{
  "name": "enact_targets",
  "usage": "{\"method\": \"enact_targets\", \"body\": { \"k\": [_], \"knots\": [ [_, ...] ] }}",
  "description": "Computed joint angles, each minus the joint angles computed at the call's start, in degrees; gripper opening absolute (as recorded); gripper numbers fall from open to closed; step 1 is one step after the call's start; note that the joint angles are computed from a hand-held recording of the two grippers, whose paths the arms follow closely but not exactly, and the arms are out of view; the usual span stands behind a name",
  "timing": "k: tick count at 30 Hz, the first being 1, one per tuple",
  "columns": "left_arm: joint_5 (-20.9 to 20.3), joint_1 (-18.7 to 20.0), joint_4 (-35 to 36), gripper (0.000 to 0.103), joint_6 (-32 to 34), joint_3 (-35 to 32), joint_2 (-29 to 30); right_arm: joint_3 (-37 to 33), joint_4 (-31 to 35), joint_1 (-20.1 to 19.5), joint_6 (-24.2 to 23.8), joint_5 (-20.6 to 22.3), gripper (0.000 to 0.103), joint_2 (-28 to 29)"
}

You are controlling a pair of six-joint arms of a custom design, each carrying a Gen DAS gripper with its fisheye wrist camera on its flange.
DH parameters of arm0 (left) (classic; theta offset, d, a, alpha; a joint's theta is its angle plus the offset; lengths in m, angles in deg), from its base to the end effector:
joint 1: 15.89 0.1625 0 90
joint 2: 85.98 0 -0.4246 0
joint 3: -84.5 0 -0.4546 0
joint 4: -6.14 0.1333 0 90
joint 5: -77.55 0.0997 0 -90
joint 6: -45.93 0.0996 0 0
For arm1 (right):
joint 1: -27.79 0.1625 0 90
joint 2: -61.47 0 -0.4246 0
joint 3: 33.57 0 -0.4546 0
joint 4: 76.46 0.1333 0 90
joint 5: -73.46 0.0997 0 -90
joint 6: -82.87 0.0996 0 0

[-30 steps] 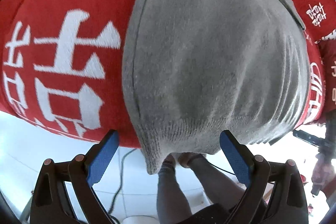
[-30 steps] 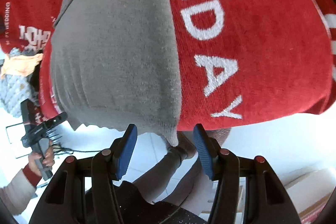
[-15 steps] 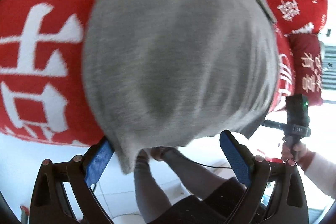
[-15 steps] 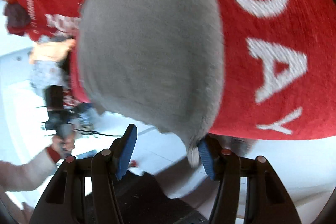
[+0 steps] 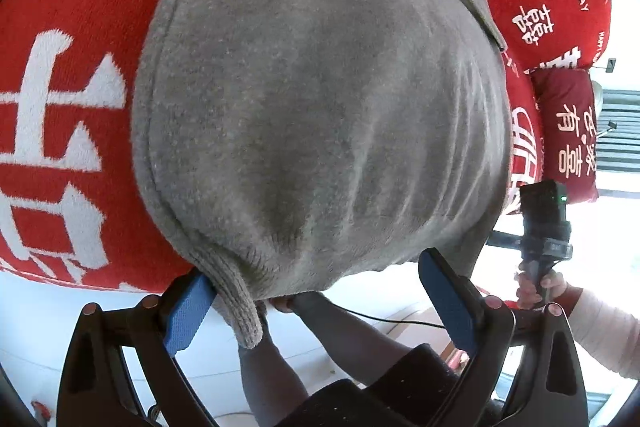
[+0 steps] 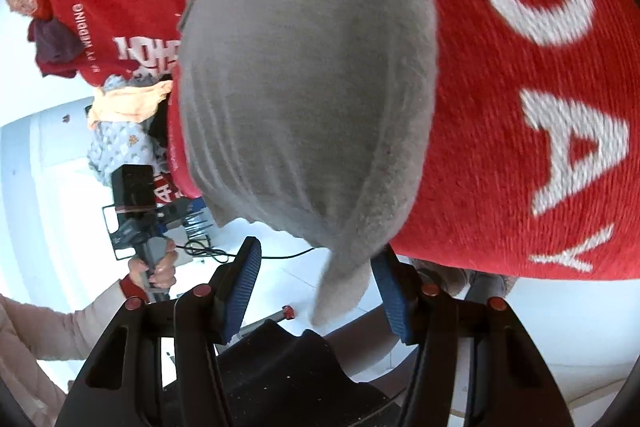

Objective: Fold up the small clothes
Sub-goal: 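Grasp the grey sweater hem with both grippers and lift it toward the collar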

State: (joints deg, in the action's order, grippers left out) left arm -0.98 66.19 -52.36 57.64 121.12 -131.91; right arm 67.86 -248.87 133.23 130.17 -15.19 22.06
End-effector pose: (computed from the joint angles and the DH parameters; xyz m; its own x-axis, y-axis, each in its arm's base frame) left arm 0.0415 -0.8129 0.4131 -0.9145 0.3912 -0.1036 0.3198 0.8555 0.4072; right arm 0.3090 -0.6092 -0.0280 -0.8354 0.4781 -0.2710 0.5374 0.8141 -0.2200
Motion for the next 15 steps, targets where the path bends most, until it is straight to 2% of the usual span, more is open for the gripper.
{"method": "enact_targets", "body": {
  "k": [3,7,8,9,10,11,12,14,15],
  "knots": [
    [-1.0,-0.6,-0.4,0.097,2.5,1.2,-0.5,-0.2,-0.8,-0.3,0.8,0.8,0.062,1.1],
    [1.0,-1.2,-1.4,0.097,3.0,2.8,-1.0,-1.8,0.3,-0.5,1.8,2.0,0.061,2.7],
    [1.4,-1.3,-1.7,0.091,2.8,3.0,-1.1,-1.6,-0.6,-0.6,4.0,2.2,0.054,3.0],
    [2.5,-1.5,-2.6,0.084,2.5,4.0,-1.7,-1.2,-1.8,-0.7,6.1,2.1,0.031,3.1],
    [3.3,-1.6,-3.2,0.080,2.4,4.3,-2.1,-0.9,-1.6,-0.5,7.6,1.3,0.016,3.0],
    [4.2,-1.7,-3.6,0.067,2.4,4.5,-2.3,-0.8,-1.1,-0.4,7.6,0.7,0.007,2.7],
    [4.7,-1.6,-3.6,0.043,2.6,4.3,-2.3,-0.4,-1.5,-0.2,7.4,0.5,0.006,2.4],
    [4.6,-1.1,-1.3,0.015,2.3,1.3,-0.6,-0.2,-3.2,0.1,7.3,1.5,0.006,2.3],
    [3.8,-0.7,0.0,0.015,1.8,-0.7,0.5,-0.3,-4.1,0.4,7.2,1.8,0.006,2.3]
  ]
}}
